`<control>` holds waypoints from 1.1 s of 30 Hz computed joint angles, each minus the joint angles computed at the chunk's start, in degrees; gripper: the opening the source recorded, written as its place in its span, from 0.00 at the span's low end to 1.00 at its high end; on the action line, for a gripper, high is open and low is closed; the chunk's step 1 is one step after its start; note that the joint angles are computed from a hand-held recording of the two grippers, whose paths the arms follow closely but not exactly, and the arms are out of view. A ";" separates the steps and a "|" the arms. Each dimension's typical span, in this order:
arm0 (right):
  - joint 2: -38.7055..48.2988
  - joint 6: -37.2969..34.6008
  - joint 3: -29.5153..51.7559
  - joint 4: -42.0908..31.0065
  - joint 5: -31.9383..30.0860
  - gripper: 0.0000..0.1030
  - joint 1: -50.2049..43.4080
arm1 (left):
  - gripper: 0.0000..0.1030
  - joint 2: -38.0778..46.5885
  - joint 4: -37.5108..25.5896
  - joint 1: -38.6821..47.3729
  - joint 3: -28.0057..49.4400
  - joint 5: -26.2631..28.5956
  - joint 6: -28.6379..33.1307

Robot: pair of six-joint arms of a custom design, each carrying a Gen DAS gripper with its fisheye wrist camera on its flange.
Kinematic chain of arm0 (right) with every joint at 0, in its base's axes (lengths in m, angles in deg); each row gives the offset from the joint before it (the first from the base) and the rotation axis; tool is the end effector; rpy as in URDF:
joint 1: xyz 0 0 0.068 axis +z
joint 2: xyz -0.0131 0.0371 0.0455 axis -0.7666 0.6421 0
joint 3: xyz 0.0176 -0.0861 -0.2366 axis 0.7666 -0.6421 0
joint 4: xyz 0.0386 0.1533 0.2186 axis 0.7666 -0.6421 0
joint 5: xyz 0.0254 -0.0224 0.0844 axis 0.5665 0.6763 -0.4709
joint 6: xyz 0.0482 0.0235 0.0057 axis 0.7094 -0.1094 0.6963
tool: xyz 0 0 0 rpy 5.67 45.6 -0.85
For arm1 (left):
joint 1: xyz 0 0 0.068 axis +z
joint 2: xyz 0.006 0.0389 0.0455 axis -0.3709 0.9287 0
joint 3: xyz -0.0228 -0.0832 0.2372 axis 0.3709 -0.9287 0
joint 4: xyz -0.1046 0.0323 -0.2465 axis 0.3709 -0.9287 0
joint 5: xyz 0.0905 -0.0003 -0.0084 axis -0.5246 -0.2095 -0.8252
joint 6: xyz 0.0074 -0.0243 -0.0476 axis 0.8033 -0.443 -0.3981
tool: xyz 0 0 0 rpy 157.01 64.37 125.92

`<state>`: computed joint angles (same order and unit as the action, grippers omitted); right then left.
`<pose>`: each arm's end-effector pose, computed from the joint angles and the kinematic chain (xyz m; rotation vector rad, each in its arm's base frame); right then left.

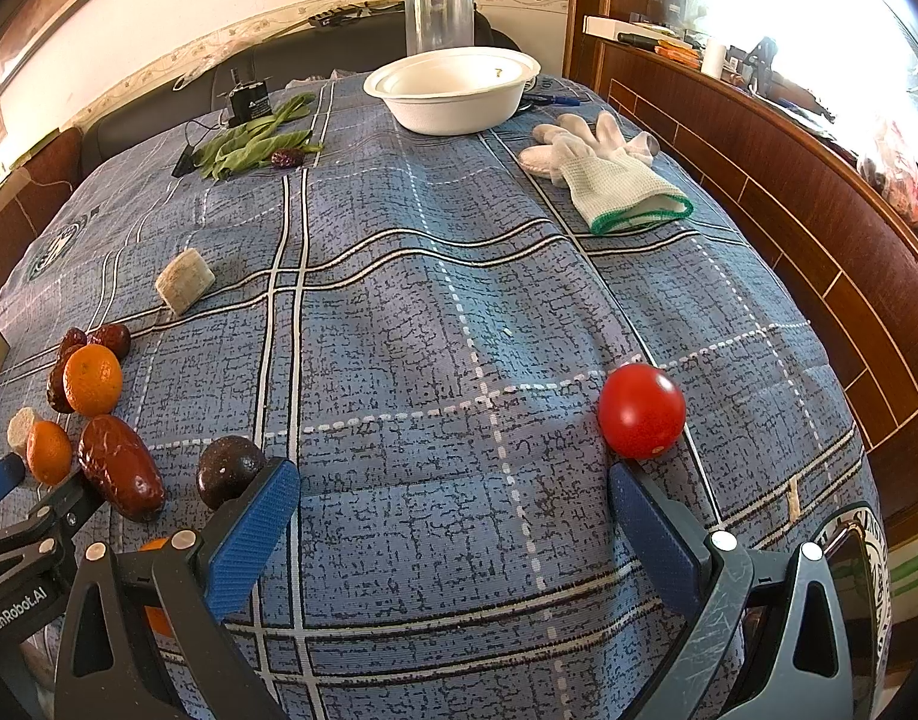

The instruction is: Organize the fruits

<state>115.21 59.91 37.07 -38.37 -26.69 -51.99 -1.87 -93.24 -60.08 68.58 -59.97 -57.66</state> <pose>0.1352 -0.0114 0.0806 0.4767 2.4574 -0.1424 0.1805 -0.1310 0.0950 0.2808 2.5057 -0.0841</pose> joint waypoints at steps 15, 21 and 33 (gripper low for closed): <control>4.05 1.99 1.77 0.59 -0.21 1.00 -1.04 | 1.00 -1.87 -2.28 1.11 -0.30 3.34 4.03; 7.86 2.86 4.11 -0.43 -0.55 1.00 -1.37 | 1.00 -4.05 -3.23 1.82 -1.43 5.59 7.42; 6.63 2.49 3.41 0.00 -0.60 1.00 -1.88 | 1.00 -31.92 -15.52 6.09 -9.00 13.69 6.68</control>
<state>121.84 62.40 40.47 -38.37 -27.29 -53.87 -33.79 -108.77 -54.00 59.59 -46.28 -50.99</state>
